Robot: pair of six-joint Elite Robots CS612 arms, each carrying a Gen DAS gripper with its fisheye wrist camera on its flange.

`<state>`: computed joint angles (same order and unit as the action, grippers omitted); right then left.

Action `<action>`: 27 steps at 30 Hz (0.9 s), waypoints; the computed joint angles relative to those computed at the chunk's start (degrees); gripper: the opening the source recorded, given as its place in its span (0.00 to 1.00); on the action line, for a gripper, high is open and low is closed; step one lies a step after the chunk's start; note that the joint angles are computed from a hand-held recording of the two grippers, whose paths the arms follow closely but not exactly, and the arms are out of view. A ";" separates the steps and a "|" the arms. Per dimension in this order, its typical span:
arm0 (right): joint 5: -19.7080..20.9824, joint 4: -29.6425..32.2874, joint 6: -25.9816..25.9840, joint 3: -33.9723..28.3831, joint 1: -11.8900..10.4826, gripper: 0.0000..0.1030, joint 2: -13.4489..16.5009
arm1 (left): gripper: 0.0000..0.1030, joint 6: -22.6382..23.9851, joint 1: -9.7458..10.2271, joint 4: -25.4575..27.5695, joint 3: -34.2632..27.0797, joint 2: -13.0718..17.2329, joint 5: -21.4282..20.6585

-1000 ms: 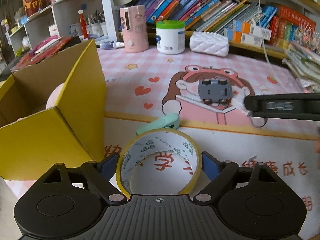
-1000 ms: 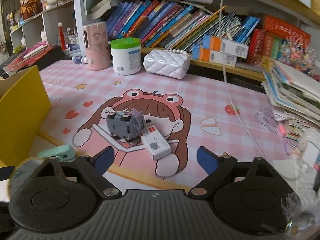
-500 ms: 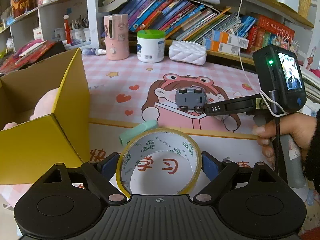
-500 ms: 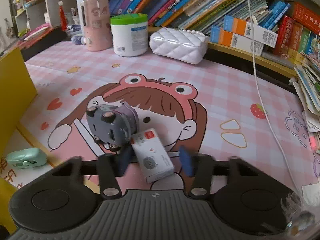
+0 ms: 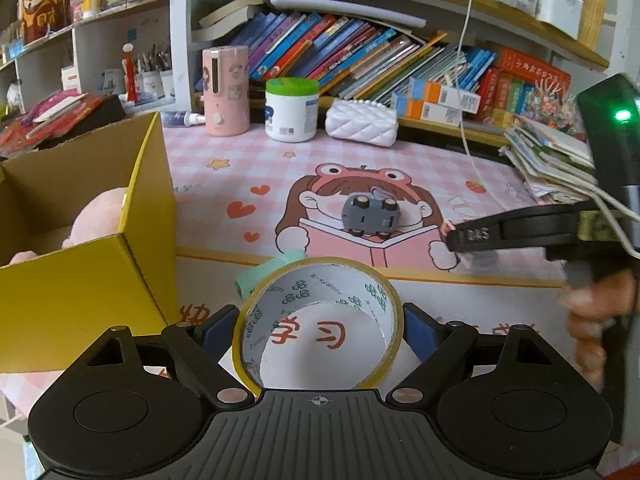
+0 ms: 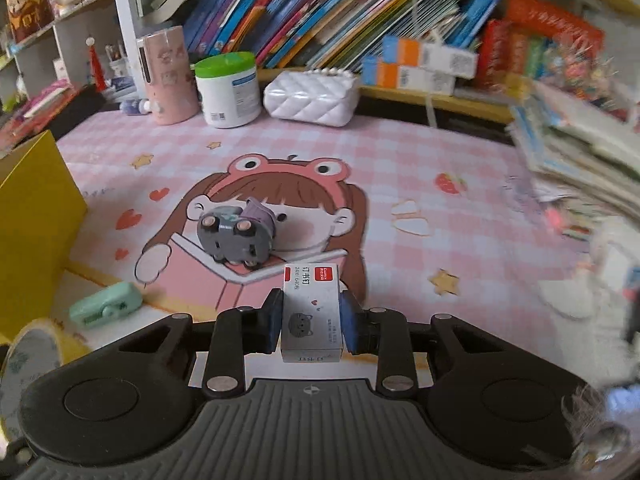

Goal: Organize objects
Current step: 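Carry the tape roll and small box over the yellow box with both grippers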

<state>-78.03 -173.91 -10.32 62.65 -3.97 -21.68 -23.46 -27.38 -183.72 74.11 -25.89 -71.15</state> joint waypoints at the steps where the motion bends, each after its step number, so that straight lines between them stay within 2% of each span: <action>1: -0.62 -1.18 0.38 1.48 0.09 0.27 -0.79 | 0.85 -0.03 0.07 -0.67 0.49 -0.19 -0.32; 9: -2.17 -11.13 1.40 12.55 0.93 0.27 -6.02 | 0.85 0.05 0.43 -6.24 5.69 -2.24 -1.00; 17: -2.60 -13.41 -0.51 19.00 2.99 0.27 -8.92 | 0.85 -1.29 0.91 -10.42 12.63 -5.23 0.44; 27: -2.44 -16.36 -1.84 24.68 5.44 0.27 -11.10 | 0.85 -4.10 1.56 -12.30 20.31 -8.44 3.14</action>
<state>-80.46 -190.27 -12.16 87.33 1.46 -32.77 -27.56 -25.81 -196.03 94.42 -34.33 -68.01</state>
